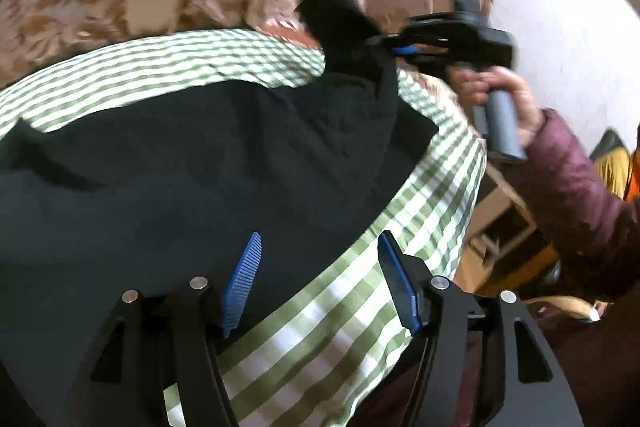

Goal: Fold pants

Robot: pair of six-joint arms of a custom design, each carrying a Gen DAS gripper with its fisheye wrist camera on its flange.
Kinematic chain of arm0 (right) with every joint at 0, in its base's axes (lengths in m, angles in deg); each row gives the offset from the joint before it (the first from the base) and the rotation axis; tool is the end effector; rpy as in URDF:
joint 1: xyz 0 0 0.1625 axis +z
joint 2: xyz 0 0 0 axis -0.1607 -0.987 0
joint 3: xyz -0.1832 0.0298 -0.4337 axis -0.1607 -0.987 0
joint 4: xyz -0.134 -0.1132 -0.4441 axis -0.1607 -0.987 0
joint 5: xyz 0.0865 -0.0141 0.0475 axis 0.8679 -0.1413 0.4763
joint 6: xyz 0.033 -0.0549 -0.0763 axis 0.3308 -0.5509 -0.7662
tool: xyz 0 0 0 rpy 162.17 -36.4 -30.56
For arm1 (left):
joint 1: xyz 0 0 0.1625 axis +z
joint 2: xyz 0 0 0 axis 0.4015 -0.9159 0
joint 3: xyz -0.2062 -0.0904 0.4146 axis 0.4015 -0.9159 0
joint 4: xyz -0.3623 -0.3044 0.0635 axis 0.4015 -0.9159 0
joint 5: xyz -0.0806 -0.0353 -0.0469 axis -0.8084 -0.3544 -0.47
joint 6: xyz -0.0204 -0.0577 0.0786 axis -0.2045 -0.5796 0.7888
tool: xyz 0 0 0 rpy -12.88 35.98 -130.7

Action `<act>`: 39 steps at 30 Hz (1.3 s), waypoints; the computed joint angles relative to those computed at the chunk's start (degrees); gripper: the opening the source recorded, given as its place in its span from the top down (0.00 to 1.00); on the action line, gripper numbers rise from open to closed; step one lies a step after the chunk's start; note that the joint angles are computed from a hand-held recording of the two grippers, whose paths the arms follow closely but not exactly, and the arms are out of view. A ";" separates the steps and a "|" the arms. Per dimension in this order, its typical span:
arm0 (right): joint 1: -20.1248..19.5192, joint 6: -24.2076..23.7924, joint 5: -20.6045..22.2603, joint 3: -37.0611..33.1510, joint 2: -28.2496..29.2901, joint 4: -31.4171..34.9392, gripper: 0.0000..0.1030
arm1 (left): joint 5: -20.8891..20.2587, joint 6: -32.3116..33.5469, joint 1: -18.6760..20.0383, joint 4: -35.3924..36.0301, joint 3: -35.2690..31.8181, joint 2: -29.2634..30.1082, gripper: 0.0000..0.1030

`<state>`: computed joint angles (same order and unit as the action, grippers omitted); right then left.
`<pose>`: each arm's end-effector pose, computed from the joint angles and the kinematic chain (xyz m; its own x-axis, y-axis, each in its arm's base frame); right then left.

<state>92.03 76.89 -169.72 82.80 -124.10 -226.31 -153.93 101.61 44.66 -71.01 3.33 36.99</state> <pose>0.0037 -0.7724 0.3384 -0.8891 0.4525 0.0693 0.1662 0.4602 -0.8721 -0.2170 -0.9046 0.0179 -0.5544 0.8320 -0.0179 0.8318 0.5533 -0.0440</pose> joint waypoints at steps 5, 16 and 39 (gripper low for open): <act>-5.14 8.41 2.77 10.39 -4.88 -5.05 0.93 | 4.00 2.14 -1.17 1.41 -0.72 2.35 0.42; -10.00 12.97 6.45 11.52 -6.18 -9.79 0.56 | 8.76 5.19 -1.81 -4.37 0.98 2.86 0.76; -10.23 8.78 -2.52 14.93 -8.89 -10.63 0.94 | -2.64 0.72 0.24 3.30 -2.31 2.38 0.95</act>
<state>81.80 85.67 -172.24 97.73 -132.99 -236.94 -156.57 102.33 44.90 -67.72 1.02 39.37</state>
